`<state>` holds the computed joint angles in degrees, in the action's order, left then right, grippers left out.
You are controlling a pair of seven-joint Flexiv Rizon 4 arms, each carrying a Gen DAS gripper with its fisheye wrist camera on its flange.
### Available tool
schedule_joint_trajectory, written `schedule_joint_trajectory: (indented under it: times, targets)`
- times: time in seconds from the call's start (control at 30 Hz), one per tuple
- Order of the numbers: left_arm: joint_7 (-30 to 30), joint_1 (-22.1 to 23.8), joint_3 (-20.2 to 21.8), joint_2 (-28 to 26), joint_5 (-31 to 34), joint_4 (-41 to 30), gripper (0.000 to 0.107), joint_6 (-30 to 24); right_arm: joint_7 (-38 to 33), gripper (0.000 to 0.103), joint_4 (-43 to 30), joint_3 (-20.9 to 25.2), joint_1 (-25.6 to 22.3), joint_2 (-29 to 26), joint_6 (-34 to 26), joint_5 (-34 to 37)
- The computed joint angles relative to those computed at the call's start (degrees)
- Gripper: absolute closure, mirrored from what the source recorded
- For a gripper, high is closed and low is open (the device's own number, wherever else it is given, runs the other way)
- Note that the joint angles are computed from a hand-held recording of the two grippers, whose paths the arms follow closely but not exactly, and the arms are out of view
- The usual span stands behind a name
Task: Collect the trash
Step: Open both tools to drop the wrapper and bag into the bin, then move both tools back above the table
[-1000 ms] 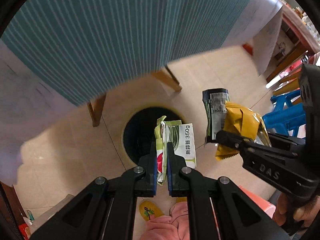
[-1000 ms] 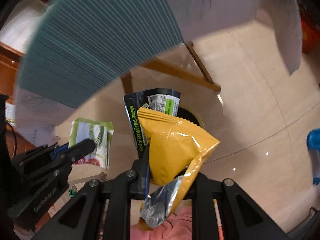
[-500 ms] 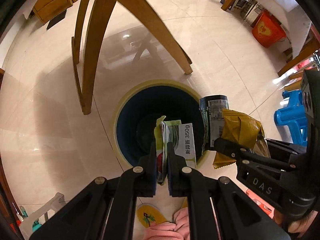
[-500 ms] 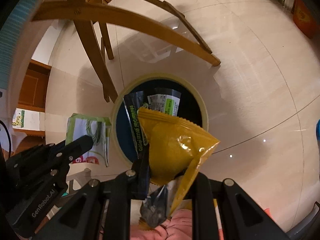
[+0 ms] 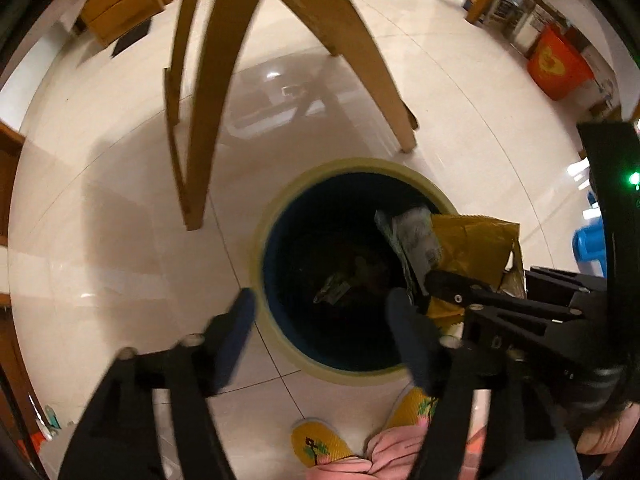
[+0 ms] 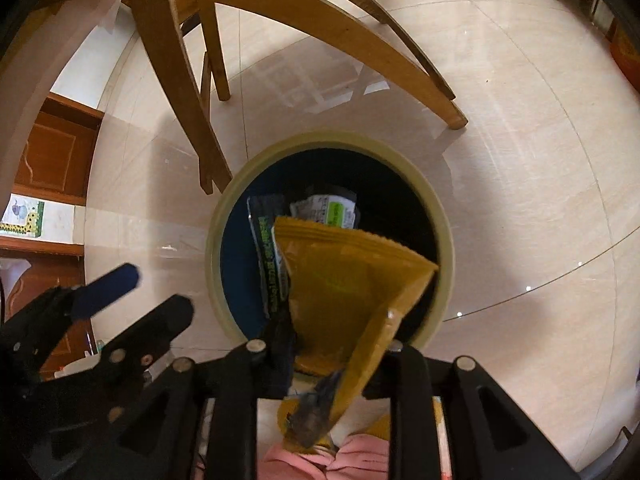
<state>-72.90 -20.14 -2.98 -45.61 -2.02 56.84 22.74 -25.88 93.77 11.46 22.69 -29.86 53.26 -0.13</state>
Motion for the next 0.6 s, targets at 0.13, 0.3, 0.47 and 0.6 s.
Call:
schedule_joint_trajectory:
  times: [0.13, 0.3, 0.47, 0.6]
  targets:
    - [-0.87, 0.93, 0.17, 1.32, -0.49, 1.73, 0.020, 2.19, -1.48, 0.050, -0.81, 0.32, -0.52, -0.57, 0.26, 0.43]
    - [-2.00, 1.41, 0.56, 4.65, 0.00, 5.25, 0.019, 3.96, -1.68, 0.038, -1.66, -0.34, 0.36, -0.15, 0.25, -0.75]
    - [-2.68, 2.29, 0.36, 8.72, -0.27, 8.87, 0.019, 4.25, 0.96, 0.029, -1.70, -1.83, 2.13, 1.62, -1.16, -4.28]
    - [-2.42, 3.05, 0.09, 11.63, -0.61, 9.61, 0.019, 2.33, 2.68, 0.029, -1.75, -1.96, 2.83, 3.85, -3.00, -6.06]
